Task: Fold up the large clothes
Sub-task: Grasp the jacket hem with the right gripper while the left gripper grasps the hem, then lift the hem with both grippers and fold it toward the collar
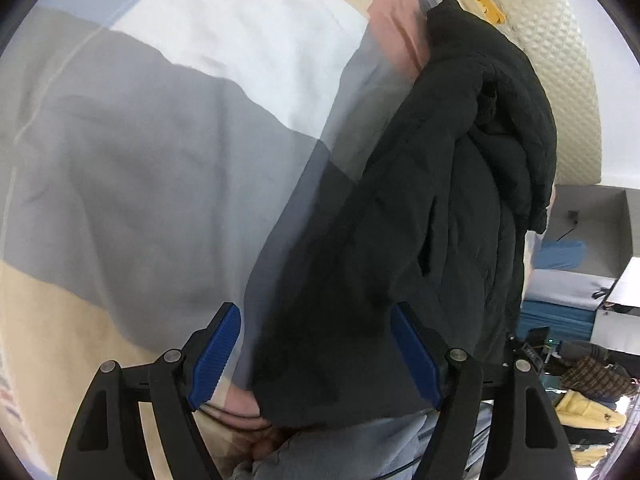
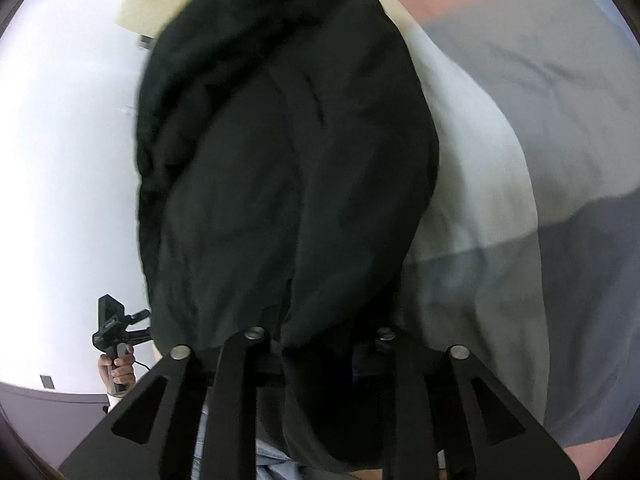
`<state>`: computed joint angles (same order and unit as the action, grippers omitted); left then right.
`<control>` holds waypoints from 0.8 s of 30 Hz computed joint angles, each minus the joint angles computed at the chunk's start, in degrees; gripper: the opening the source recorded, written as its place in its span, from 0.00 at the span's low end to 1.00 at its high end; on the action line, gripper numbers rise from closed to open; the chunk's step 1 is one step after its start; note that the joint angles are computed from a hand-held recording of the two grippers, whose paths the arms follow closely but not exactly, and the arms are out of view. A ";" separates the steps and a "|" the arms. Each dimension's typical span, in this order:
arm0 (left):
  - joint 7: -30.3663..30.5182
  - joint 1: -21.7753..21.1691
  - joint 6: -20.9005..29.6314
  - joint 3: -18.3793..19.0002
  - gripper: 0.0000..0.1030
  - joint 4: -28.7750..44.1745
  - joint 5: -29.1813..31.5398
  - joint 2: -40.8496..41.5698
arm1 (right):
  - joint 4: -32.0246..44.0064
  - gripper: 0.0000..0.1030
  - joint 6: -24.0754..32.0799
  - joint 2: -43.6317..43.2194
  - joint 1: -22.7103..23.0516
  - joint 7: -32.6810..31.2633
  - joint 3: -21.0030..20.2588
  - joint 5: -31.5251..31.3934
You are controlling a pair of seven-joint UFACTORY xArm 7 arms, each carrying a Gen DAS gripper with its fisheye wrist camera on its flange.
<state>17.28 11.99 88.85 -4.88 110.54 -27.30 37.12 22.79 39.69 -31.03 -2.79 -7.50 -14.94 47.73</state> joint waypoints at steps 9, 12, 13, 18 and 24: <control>0.30 1.18 2.95 -1.58 0.75 1.69 -3.67 3.16 | 0.86 0.62 3.70 4.26 -1.98 0.54 -0.05 1.15; 2.05 2.48 6.56 -3.45 0.75 3.34 -7.35 4.39 | 0.96 0.68 4.52 4.37 -2.37 -0.70 0.01 1.44; 2.48 2.32 6.96 -3.60 0.75 3.40 -7.77 4.33 | 1.20 0.72 4.74 4.44 -2.18 -1.48 0.08 1.75; 4.98 0.55 8.61 -3.81 0.75 4.50 -8.42 4.96 | 2.75 0.77 3.42 1.36 2.34 -12.00 0.95 8.63; 1.88 -0.89 7.66 -3.76 0.66 6.06 -8.07 6.55 | 2.28 0.76 1.08 -1.22 4.26 -15.40 1.26 10.21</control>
